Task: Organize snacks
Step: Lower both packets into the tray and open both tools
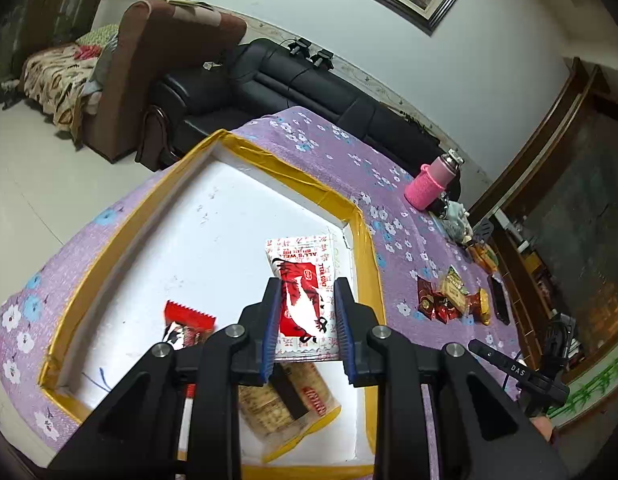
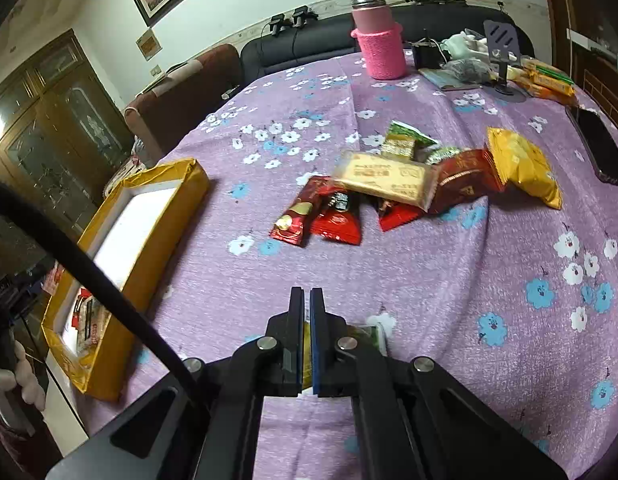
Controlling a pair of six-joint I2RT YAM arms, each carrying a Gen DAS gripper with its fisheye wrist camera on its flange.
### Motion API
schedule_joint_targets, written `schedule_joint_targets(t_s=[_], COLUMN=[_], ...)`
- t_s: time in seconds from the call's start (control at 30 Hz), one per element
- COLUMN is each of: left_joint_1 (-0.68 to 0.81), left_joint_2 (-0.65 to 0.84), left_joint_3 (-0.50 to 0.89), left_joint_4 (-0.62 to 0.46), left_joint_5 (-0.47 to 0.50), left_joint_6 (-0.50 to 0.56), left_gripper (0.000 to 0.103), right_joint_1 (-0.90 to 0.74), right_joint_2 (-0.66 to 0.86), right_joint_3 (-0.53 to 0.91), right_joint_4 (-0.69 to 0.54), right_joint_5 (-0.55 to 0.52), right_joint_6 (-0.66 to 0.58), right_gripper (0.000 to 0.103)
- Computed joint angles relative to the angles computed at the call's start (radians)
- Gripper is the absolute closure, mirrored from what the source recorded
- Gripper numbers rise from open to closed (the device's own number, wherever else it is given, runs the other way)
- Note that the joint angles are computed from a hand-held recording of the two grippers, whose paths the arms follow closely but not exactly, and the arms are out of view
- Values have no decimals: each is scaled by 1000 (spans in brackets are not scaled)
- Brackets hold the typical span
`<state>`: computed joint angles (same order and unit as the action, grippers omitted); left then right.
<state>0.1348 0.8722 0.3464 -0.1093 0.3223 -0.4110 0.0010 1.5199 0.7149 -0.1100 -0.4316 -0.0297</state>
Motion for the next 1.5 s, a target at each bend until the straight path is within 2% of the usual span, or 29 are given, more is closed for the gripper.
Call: schedule_joint_targets(t_s=[0.07,0.1,0.13,0.17,0.2,0.3,0.4,0.47,0.53,0.57,0.67,0.97,1.17,1.4,1.5], left_joint_1=[37,54,70,85,90,89,75,71,69,64,45,19,26,58,57], left_joint_2=[-25,-39,-48,-57,-60,-52,-41,-45,-49,-53,-51,-28,58,241,302], left_joint_3=[-8,-12,-13,-15,-19,-25,-29,-29,-27,-25,-24,-20,22,111,143], left_joint_4=[-15,-24,-32,-39,-38,-24,-13,-17,-23,-27,-26,-14,-6,-4,-5], left_joint_5=[37,53,66,79,84,91,86,81,76,69,51,27,-4,-27,-42], left_joint_6=[18,28,39,52,57,58,54,55,58,59,58,56,92,148,162], left_gripper=[75,75,75,75,75,75,75,75,75,75,75,75,75,75,74], right_joint_1=[-9,-11,-6,3,13,38,95,115,124,124,110,116,247,438,542], right_joint_2=[-12,-15,-21,-31,-42,-38,-50,-37,-31,-34,-50,-121,-167,-57,42], right_joint_3=[-12,-19,-27,-44,-70,-89,-117,-110,-113,-119,-130,-139,-78,84,180], right_joint_4=[12,15,12,22,43,39,76,74,82,90,91,73,18,-39,-51], right_joint_5=[-4,3,35,74,105,126,213,234,250,253,228,168,191,149,190], right_joint_6=[25,27,22,16,6,-31,-30,-30,-27,-27,-13,24,34,71,70], right_gripper=[94,84,57,38,36,36,38,47,48,51,67,69,69,69,68])
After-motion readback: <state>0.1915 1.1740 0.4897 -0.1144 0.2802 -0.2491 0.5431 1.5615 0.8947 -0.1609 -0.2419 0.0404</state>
